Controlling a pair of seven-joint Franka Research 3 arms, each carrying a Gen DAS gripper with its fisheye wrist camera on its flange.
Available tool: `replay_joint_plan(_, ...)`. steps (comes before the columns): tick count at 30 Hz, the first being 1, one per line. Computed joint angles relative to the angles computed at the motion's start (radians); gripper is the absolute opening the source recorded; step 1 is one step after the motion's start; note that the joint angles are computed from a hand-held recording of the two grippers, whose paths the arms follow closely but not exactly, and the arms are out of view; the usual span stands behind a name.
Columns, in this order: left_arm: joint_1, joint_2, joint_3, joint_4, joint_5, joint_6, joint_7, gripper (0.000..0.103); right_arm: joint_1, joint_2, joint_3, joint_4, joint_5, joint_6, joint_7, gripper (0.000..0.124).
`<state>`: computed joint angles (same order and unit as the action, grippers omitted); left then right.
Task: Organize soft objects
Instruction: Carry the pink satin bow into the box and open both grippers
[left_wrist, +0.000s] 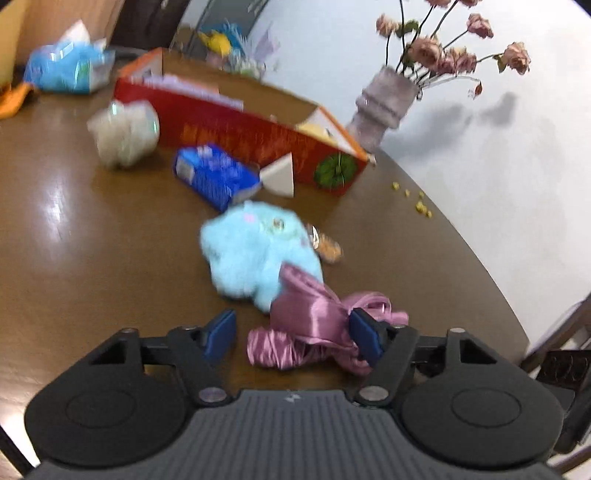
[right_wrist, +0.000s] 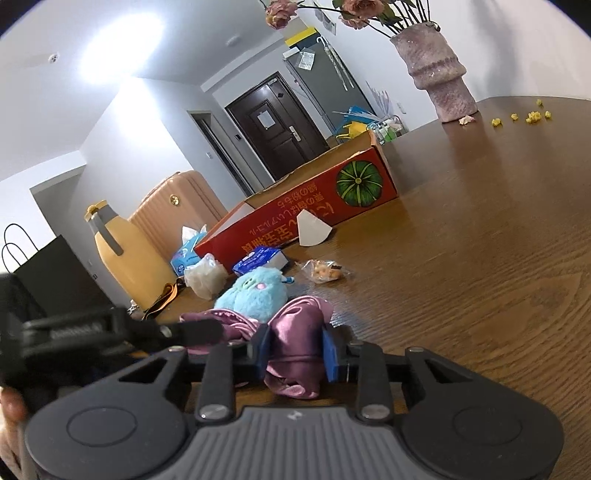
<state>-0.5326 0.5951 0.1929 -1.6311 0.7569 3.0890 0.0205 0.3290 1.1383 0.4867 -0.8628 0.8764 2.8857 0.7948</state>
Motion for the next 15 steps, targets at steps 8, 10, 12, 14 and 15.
replay_joint_plan(8, 0.068, -0.005, -0.060, -0.059, -0.104, 0.111, 0.077, 0.039, 0.009, 0.004, -0.035, 0.032, -0.036, -0.068, 0.034, 0.024)
replay_joint_plan(10, 0.058, -0.009, -0.050, -0.066, -0.117, 0.122, 0.106, 0.028, 0.008, -0.005, -0.037, 0.023, -0.042, -0.069, 0.027, 0.021)
replay_joint_plan(12, 0.055, -0.019, -0.053, -0.075, -0.121, 0.130, 0.151, 0.018, -0.003, -0.022, -0.023, -0.001, -0.037, -0.067, -0.013, 0.019)
replay_joint_plan(14, -0.023, -0.026, 0.034, -0.072, -0.118, 0.141, 0.159, 0.017, -0.024, -0.040, 0.012, -0.026, -0.012, -0.058, -0.078, 0.018)
replay_joint_plan(15, -0.052, -0.026, 0.071, -0.067, -0.119, 0.154, 0.166, 0.017, -0.033, -0.040, 0.031, -0.020, 0.008, -0.050, -0.108, 0.018)
